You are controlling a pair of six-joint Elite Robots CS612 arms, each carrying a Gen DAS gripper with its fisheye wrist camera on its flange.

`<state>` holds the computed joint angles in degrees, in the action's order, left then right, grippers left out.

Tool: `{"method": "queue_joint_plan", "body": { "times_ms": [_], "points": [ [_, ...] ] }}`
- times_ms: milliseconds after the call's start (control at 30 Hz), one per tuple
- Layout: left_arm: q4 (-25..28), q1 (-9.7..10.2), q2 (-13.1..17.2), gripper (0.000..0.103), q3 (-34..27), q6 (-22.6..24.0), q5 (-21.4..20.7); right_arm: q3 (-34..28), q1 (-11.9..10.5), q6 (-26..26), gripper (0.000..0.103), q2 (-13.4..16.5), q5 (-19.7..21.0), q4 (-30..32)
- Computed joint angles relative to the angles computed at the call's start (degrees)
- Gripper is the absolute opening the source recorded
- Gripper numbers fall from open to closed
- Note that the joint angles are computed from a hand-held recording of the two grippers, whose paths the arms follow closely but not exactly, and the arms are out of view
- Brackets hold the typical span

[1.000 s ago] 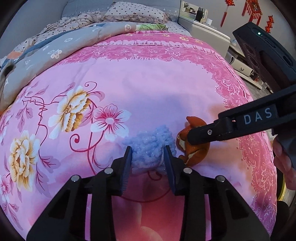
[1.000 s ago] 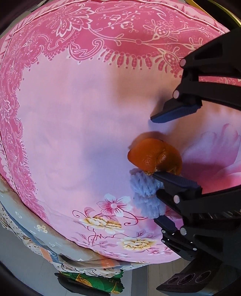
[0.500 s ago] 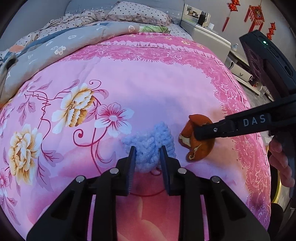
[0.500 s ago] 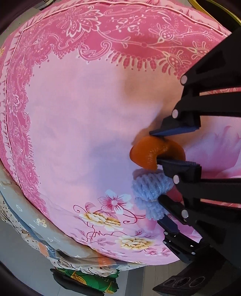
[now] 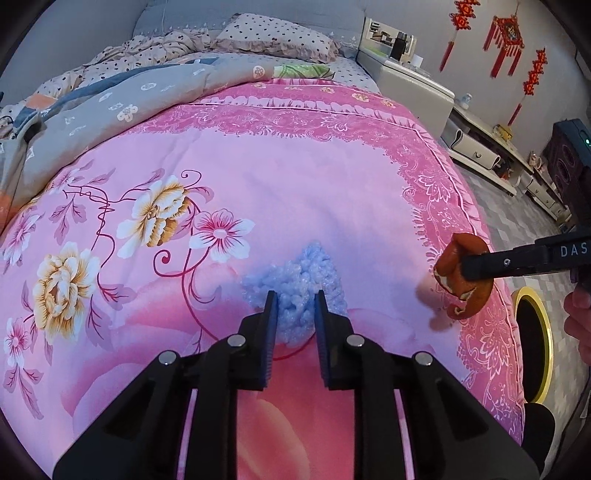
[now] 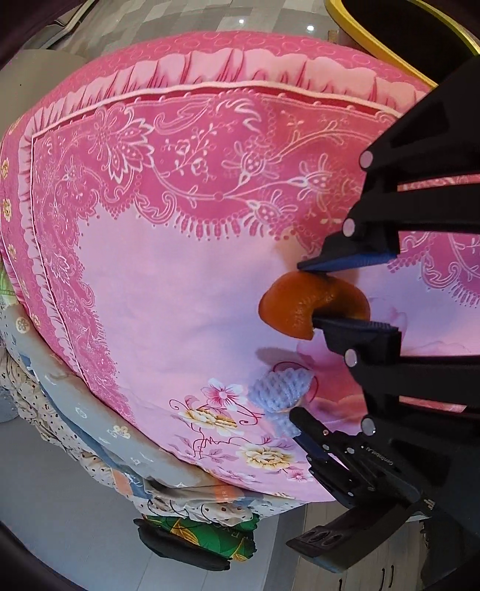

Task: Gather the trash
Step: 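Carry the yarn bundle with the left tool to the bin while the right tool carries the peel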

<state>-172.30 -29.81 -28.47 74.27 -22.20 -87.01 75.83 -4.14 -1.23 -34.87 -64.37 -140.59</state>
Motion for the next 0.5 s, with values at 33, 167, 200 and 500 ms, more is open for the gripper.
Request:
{"method": "queue_joint_plan", "body": {
  "times_ms": [33, 167, 200, 500],
  "points": [
    [-0.87, -0.2, -0.55, 0.018, 0.9, -0.15, 0.01, 1.23, -0.34, -0.08, 0.022, -0.67, 0.35, -0.95],
    [-4.19, -0.88, -2.4, 0.018, 3.97, -0.32, -0.18, 6.43, -1.83, -0.97, 0.022, -3.56, 1.35, -4.56],
    [-5.05, -1.11, -2.94, 0.018, 4.82, -0.5, -0.28, 7.72, -2.24, -0.9, 0.022, -4.26, 1.56, -5.48],
    [-10.83, -3.55, -6.63, 0.018, 10.23, -0.68, -0.24, 17.78, -6.12, -0.67, 0.022, -9.69, 3.48, -14.2]
  ]
}}
